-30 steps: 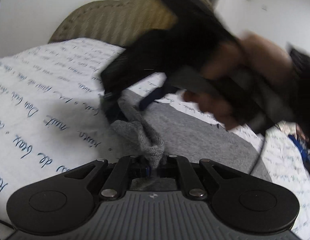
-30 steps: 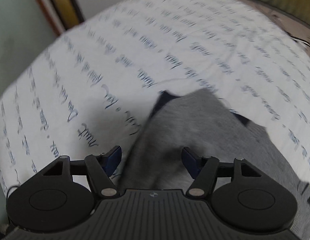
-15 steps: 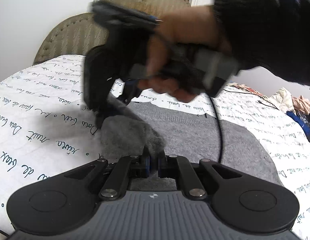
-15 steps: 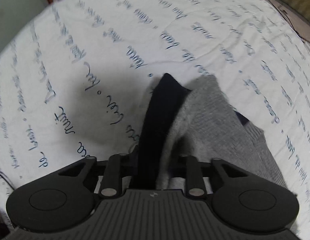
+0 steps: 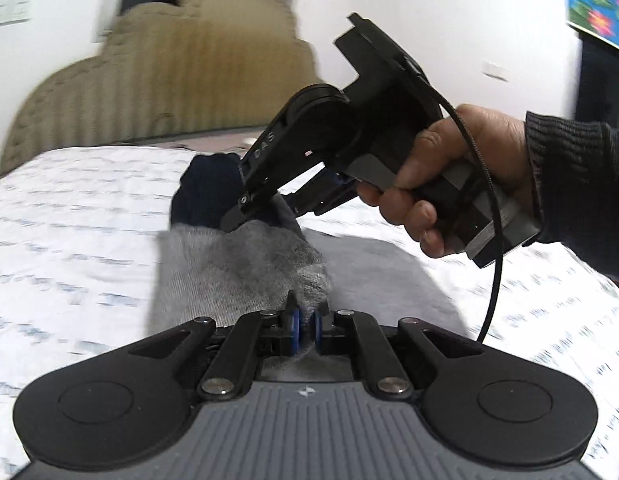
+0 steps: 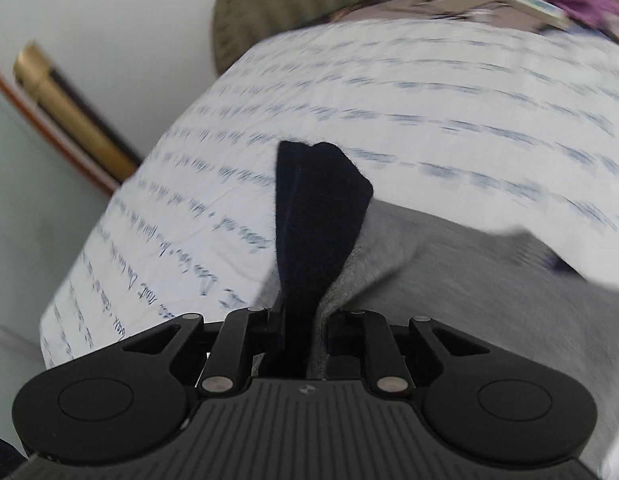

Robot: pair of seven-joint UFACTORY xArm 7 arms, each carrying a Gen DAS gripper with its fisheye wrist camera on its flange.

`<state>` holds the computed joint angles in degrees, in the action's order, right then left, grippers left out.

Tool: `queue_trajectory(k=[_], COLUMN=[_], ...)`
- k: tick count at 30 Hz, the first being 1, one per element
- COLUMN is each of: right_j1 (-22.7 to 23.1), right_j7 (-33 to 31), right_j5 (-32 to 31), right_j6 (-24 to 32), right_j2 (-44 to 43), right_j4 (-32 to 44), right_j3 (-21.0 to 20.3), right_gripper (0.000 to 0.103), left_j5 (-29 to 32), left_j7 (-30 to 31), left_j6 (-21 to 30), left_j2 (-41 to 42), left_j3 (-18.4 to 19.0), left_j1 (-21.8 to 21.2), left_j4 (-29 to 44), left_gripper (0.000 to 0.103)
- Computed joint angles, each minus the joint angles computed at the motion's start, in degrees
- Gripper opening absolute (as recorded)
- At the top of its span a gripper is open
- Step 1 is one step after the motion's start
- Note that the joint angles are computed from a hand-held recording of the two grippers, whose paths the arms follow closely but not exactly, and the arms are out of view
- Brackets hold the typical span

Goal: Fold small clothes

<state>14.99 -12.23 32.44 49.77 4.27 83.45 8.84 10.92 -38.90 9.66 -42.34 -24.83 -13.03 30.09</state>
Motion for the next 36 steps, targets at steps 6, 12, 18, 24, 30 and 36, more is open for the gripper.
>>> queue_trajectory(k=[6,12,18,24,30,36], right_j1=[-3.5,-3.2,-4.4,-5.4,-7.8,-8.5], right_j7=[-4.5,-8.2,-7.7,-12.9,-16.1,-18.2], right_j5=[10.7,23.0,24.0,26.6,23.6,26.6], right_j6=[-3.0,-4.9,-5.7,-5.7,-2.8,-5.3], right_j2=[-10.9,-10.6,-6.3,-9.1,-13.0,-12.6], right_j4=[-17.8,-21.5,-17.5,-18.8,-20.2,-23.9], right_j3=[-5.0,-7.0,-6.1,-6.1,-9.5,-10.4], right_gripper=[0.02,0.039,0.028,0.02,0.02,0.019], left_j5=[-0.4,1.3,4.8,7.1,4.4,-0.1], left_j7=[3.2,2.2,-0.7,-3.8,0.2,5.1], left_j6=[1.2,4.8,7.4,6.7,2.4,2.7], left_j2=[4.8,9.0,10.5,12.6,17.0,23.6], left_j3=[0.2,-1.5,-4.5,-4.7,-1.1,3.2], left_j1=[-5.9,-3.9,-3.1,-3.4,-9.4,-14.6], left_j4=[1.7,5.3,7.4,9.2,11.5,13.0], left_gripper=[0.007,0.007,0.007,0.007,0.006,0.007])
